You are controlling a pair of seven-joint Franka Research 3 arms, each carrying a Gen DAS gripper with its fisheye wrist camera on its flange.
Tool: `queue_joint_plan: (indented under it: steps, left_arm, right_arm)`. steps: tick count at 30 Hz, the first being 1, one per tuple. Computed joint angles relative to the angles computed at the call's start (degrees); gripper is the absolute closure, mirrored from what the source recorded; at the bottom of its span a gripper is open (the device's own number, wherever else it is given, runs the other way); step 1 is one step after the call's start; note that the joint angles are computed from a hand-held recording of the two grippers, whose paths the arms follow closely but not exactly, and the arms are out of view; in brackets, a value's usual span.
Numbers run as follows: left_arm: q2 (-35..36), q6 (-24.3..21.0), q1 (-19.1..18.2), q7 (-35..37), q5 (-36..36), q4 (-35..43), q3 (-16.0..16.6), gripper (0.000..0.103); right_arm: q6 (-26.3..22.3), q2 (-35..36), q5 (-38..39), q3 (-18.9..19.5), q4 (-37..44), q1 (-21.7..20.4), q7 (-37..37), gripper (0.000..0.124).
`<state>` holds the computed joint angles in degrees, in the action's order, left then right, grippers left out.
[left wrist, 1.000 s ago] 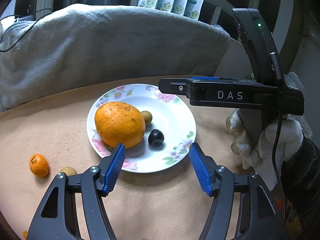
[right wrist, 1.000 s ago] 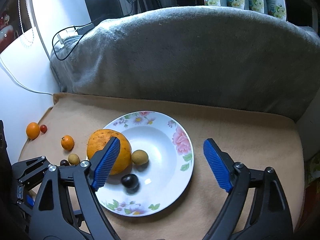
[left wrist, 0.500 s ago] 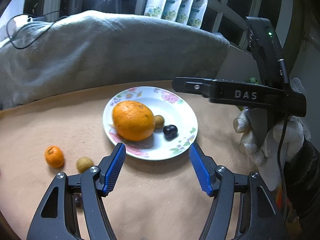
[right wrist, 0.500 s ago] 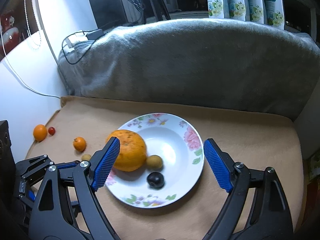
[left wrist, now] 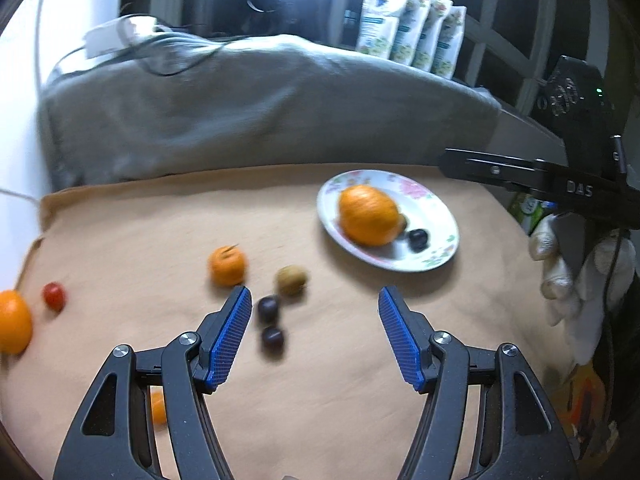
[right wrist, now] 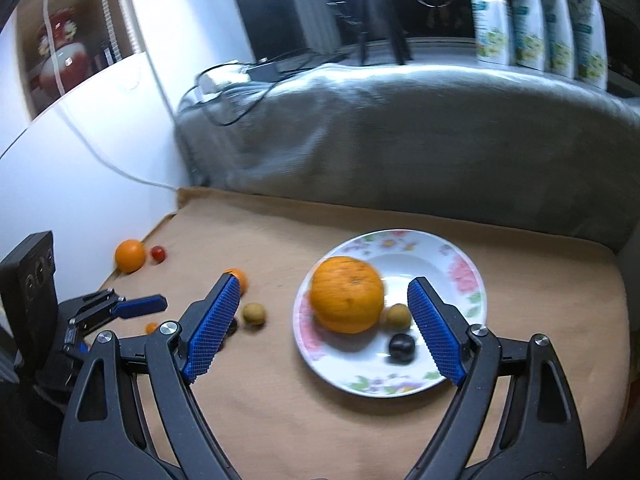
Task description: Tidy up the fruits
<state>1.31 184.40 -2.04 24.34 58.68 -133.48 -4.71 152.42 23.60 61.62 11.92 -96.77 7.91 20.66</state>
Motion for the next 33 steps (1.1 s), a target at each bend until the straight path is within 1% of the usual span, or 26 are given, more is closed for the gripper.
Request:
queue_joint_plan:
  steps: [2, 4, 6, 10, 16, 20, 22, 25, 27, 28, 32, 33]
  left_arm:
    - [-1.38, -0.45, 0.63, -2.31, 2.26, -1.33, 0.38, 0.037]
    - [-2.66, -1.09, 2.19, -6.14, 5.94, -2.36, -0.15, 0.037]
    - [-3.80, -1.28, 3.90, -8.62, 8.01, -3.67, -0.86, 0.037]
    - [-5.71, -1.46, 6.57, -9.49, 7.76, -6.40, -2.20, 0.037]
    - [-7.47, -1.28, 10.13, -11.75, 9.11, -8.96, -4.09, 0.037]
    - [-8.01, -0.51, 12.28, -12.69, 9.53, -10.15, -5.05, 0.037]
    - [-8.06, -0.21, 13.04, -12.66, 9.35, -10.68, -5.40, 0.037]
    - [-7.64, 0.39, 13.88, -11.84, 8.37, -11.16, -5.64, 0.037]
    - [-7.39, 1.07, 14.74, -11.79, 8.21, -11.35, -5.98, 0.038]
    - [-7.10, 1.57, 15.26, -11.82, 8.15, -11.34, -6.18, 0.040]
    - [-5.98, 3.00, 14.18, -5.77, 1.61, -12.26, -4.86, 0.045]
    - [-5.77, 3.12, 12.62, -3.02, -1.35, -12.71, -3.54, 0.048]
  right_arm:
    - [-0.36, -0.74, 0.49, 0.56, -0.99, 0.14, -1.20, 0.036]
    - [-0.50, -1.16, 1.24, 0.87, -1.67, 0.44, -2.43, 0.036]
    - [-0.95, -1.46, 1.16, 0.93, -2.25, 1.15, -3.06, 0.036]
    - [-1.07, -1.48, -0.01, 0.68, -3.12, 2.62, -3.26, 0.036]
    - [-2.65, -1.15, -1.77, 0.74, -3.97, 3.96, -2.73, 0.036]
    - [-3.72, -0.72, -3.66, 0.68, -4.64, 4.93, -1.50, 0.045]
    - [-3.72, -0.33, -4.56, 0.72, -4.86, 5.41, -0.86, 0.047]
    - [-3.63, 0.41, -6.58, 0.72, -5.20, 6.27, 0.56, 0.056]
    - [-3.44, 1.05, -8.35, 0.61, -5.19, 6.94, 2.15, 0.063]
    - [-3.49, 1.50, -9.35, 0.54, -5.03, 7.29, 3.18, 0.065]
    - [-2.20, 2.93, -12.35, 0.64, -4.50, 8.31, 6.53, 0.071]
    - [-1.72, 3.25, -13.16, 0.63, -4.39, 8.56, 7.42, 0.073]
